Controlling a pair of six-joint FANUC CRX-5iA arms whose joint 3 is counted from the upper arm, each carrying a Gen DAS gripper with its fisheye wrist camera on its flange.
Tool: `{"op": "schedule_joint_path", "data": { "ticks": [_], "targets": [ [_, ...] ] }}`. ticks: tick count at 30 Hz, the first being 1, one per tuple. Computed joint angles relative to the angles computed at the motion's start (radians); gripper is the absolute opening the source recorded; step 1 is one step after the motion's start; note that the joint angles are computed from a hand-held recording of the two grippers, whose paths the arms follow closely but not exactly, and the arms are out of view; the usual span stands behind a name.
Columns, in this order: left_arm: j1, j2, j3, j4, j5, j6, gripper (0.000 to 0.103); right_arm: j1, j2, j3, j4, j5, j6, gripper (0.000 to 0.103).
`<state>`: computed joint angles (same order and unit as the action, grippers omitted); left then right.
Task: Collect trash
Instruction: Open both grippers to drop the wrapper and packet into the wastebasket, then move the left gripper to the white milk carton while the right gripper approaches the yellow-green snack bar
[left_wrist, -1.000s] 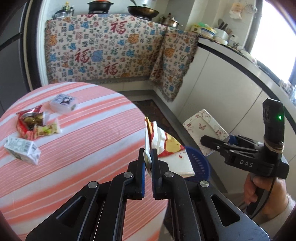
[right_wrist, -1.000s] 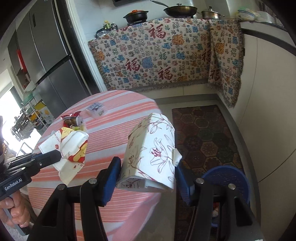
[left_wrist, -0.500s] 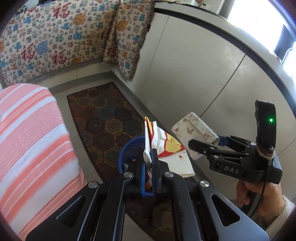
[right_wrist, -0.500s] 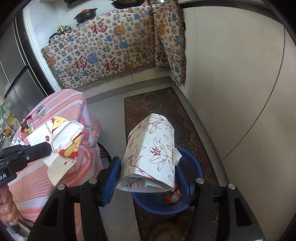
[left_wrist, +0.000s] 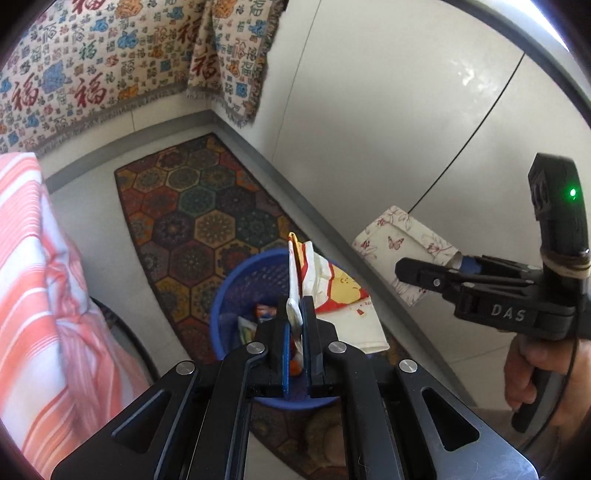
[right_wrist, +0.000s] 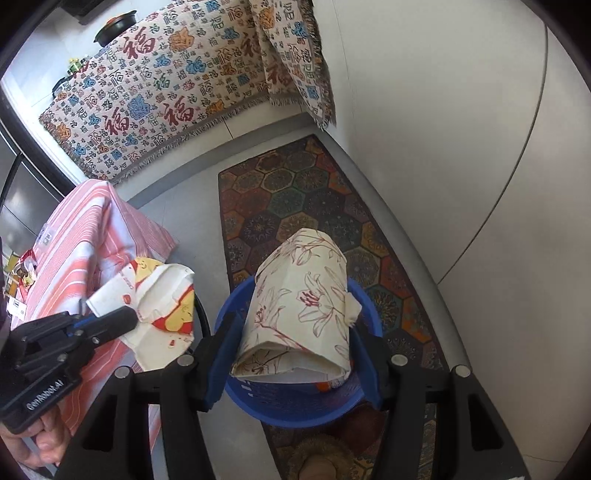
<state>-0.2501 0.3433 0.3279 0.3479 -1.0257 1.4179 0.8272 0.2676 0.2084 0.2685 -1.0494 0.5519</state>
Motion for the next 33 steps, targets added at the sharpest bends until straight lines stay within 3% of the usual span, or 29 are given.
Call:
{"op": "schedule_joint_path", "data": {
  "ticks": [4, 5, 6, 8, 15, 22, 28, 33],
  "targets": [
    [-0.013, 0.029, 0.012, -0.014, 0.007, 0.004, 0.011, -0.028, -0.011, -0.030, -0.044, 0.065, 0.004, 0.067],
    [-0.014, 0.041, 0.024, -0.016, -0.005, 0.010, 0.024, -0.030, -0.014, -0.041, -0.044, 0.081, -0.003, 0.076],
    [-0.011, 0.046, 0.025, -0.010, -0.011, 0.012, 0.045, -0.030, -0.014, -0.043, -0.037, 0.084, -0.012, 0.078],
    [-0.010, 0.032, 0.009, -0.018, 0.010, 0.035, 0.059, -0.027, -0.018, -0.047, -0.024, 0.094, -0.028, 0.078],
    [0.023, -0.049, -0.051, 0.007, 0.030, 0.029, 0.060, 0.024, -0.065, -0.139, 0.227, 0.153, -0.212, 0.078],
    [0.094, -0.222, -0.201, 0.040, 0.041, -0.019, 0.062, 0.077, -0.067, -0.160, 0.438, 0.165, -0.296, 0.078],
    [0.210, -0.402, -0.345, -0.027, 0.034, -0.005, 0.062, 0.130, -0.017, -0.081, 0.465, 0.167, -0.230, 0.078],
    [0.331, -0.508, -0.408, -0.167, 0.029, 0.134, 0.063, 0.178, 0.060, 0.029, 0.437, 0.207, -0.132, 0.078]
  ]
}}
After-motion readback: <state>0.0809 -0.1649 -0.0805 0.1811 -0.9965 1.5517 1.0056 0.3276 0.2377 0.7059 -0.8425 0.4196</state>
